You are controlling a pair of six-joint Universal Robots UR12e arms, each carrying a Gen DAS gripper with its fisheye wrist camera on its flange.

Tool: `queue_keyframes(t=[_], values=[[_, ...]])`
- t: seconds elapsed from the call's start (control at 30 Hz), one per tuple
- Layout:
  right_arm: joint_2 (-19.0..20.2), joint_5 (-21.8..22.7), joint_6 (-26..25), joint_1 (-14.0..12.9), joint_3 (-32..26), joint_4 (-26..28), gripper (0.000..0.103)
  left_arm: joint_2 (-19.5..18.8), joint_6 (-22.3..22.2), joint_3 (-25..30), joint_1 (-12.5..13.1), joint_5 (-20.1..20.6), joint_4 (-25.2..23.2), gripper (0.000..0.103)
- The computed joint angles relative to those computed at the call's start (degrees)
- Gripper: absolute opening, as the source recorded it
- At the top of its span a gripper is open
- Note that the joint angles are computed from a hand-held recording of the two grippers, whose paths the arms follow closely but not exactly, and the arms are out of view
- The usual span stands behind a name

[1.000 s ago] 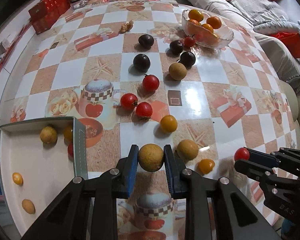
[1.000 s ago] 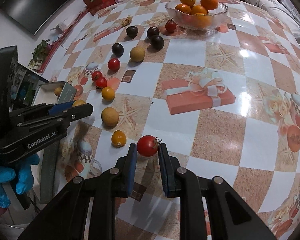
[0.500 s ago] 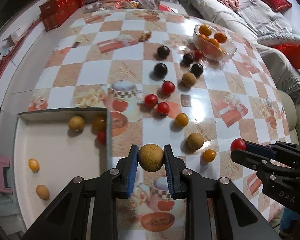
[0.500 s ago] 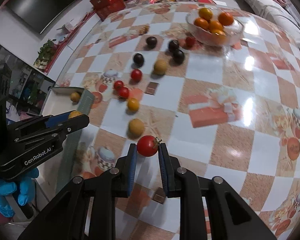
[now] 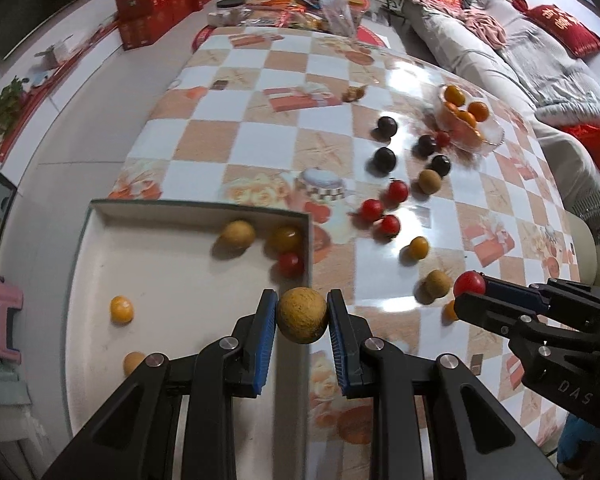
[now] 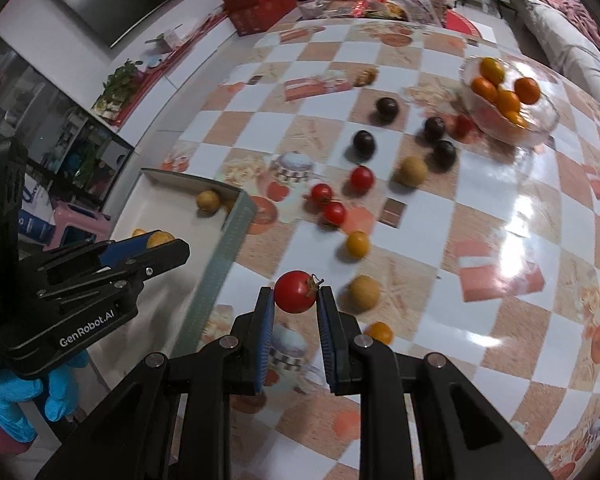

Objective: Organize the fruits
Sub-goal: 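Carry both fruits over the white tray and open both grippers to drop them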

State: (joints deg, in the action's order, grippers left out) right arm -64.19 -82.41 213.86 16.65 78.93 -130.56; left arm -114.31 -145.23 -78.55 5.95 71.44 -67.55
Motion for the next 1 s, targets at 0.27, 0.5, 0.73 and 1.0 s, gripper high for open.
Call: queue_keyframes(t=[0.27,0.5,0.73,1.0], values=[[3.1,1.7,-2.1,1.1,-4.6,1.5,0.024,0.1,-1.5,-0.8,2.1,1.6,-0.2,0.027],[6.0,3.7,-4.2,2.0,-8.8,3.1,0.024,0.4,-1.6,-2.0,3.9,3.8,-0.1,0.027],[9.0,5.9,-6.1,2.7,-13.0,5.7,0.024,0.7,-0.4,-3.7,4.7,5.1,-0.5,0.027],[12.9,7.3,-8.8,3.5,-18.1,10.4,0.024,0.7,-0.8,-4.8,5.2,6.6,-1.4,0.027]])
